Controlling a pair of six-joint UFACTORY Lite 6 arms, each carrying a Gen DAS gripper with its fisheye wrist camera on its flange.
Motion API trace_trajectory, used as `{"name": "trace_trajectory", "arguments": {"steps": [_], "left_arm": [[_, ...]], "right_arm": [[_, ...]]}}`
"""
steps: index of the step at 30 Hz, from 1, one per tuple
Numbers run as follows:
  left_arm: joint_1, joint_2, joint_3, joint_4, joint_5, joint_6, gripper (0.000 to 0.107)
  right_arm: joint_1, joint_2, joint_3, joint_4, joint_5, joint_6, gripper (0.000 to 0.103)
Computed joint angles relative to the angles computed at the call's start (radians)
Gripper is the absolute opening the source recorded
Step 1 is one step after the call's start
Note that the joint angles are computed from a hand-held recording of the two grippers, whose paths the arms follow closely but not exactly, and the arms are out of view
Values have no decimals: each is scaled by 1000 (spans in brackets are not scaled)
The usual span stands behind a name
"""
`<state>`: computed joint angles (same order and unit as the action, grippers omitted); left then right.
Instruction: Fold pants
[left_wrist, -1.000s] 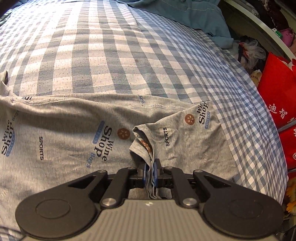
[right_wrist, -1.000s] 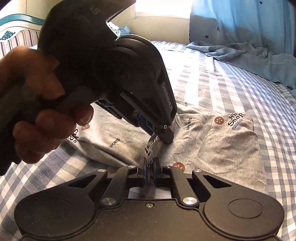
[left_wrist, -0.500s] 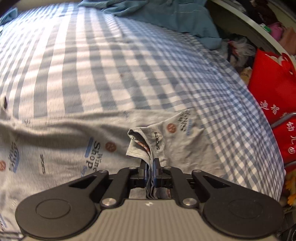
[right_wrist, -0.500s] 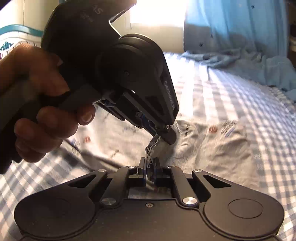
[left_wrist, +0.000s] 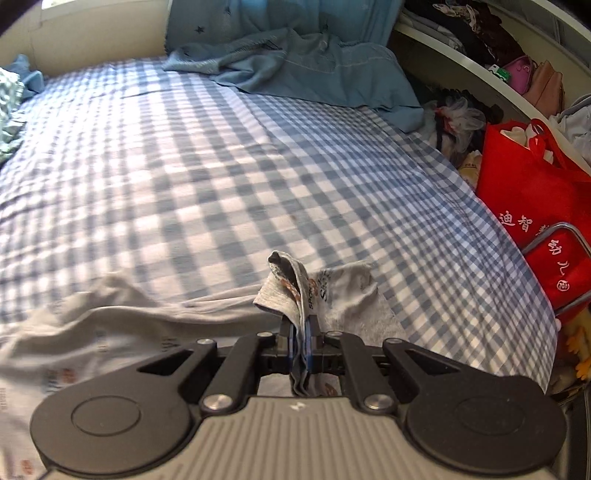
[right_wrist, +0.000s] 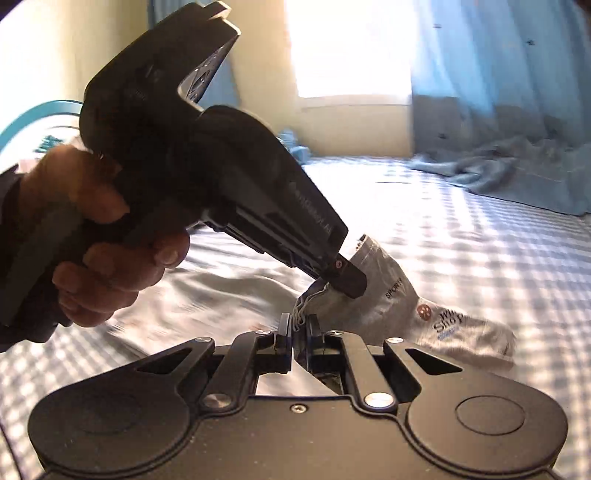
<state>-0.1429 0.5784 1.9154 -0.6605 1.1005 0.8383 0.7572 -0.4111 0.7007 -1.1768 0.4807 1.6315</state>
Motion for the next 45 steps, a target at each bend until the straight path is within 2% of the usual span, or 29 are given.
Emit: {"name": "trace_trajectory", "arguments": {"steps": [3,9,13,15,16,17,18,19,20,21,26,28,29,30,31,32,34,35,36,37,38,40,41,43,45], "left_arm": [[90,31,29,21,21,60,6],[209,173,37,46,0,120,6],[244,272,42,28,-16,138,8],[260,280,17,15,-33,164,16],[262,267,-14,5,-59,178,18],[263,250,-44,3,-87,185,32],[261,232,-69,6,-113,183,50],[266,214,-94,1,-132,193,59],[279,193,-125,-16,-149,220,67],[290,178,-147,-28,-162,241,67],[299,179,-152,-30,-163,174,66],[279,89,-282,-122,-272,227,66],[253,23,-387,-202,-376,290,73],[216,-42,-485,-285,-481,351,87],[171,-91,-558,-326,-586,372,92],[125,-127,-615,-326,-690,368,93],[33,-97,-659,-199,-900,270,84],[7,-63,-667,-157,-971,215,88],[5,-61,-672,-156,-1001,164,95],[19,-43,-653,-168,-988,156,97],[45,-27,-622,-189,-936,186,97],[72,-15,-591,-240,-891,254,97],[80,-19,-583,-229,-878,236,97],[93,-66,-622,-322,-890,301,95],[84,-158,-714,-531,-932,474,95]], "right_arm": [[-19,142,95,-84,-120,80,7],[-17,441,254,-228,-266,231,7],[10,560,297,-269,-275,295,7],[14,599,310,-284,-283,335,8],[16,609,312,-287,-286,344,15],[22,616,309,-304,-281,370,23],[23,600,294,-291,-275,361,30],[28,580,282,-250,-266,321,44],[33,545,254,-243,-252,306,53],[31,484,199,-236,-230,286,57],[10,215,-10,-86,14,79,92],[-37,140,-80,-94,113,60,97],[-84,149,-99,-142,146,90,99],[-124,165,-121,-233,165,163,100],[-178,187,-138,-338,154,245,101],[-255,226,-136,-443,111,314,101],[-360,353,-91,-652,43,458,102],[-399,421,-70,-757,33,528,101],[-440,492,-53,-861,39,594,99],[-491,535,-42,-925,32,627,99],[-554,536,-55,-1026,9,703,102],[-696,501,-99,-1235,-12,884,102],[-764,477,-107,-1323,-59,953,102],[-842,417,-112,-1374,-138,970,100],[-821,360,-154,-1257,-91,820,99]]}}
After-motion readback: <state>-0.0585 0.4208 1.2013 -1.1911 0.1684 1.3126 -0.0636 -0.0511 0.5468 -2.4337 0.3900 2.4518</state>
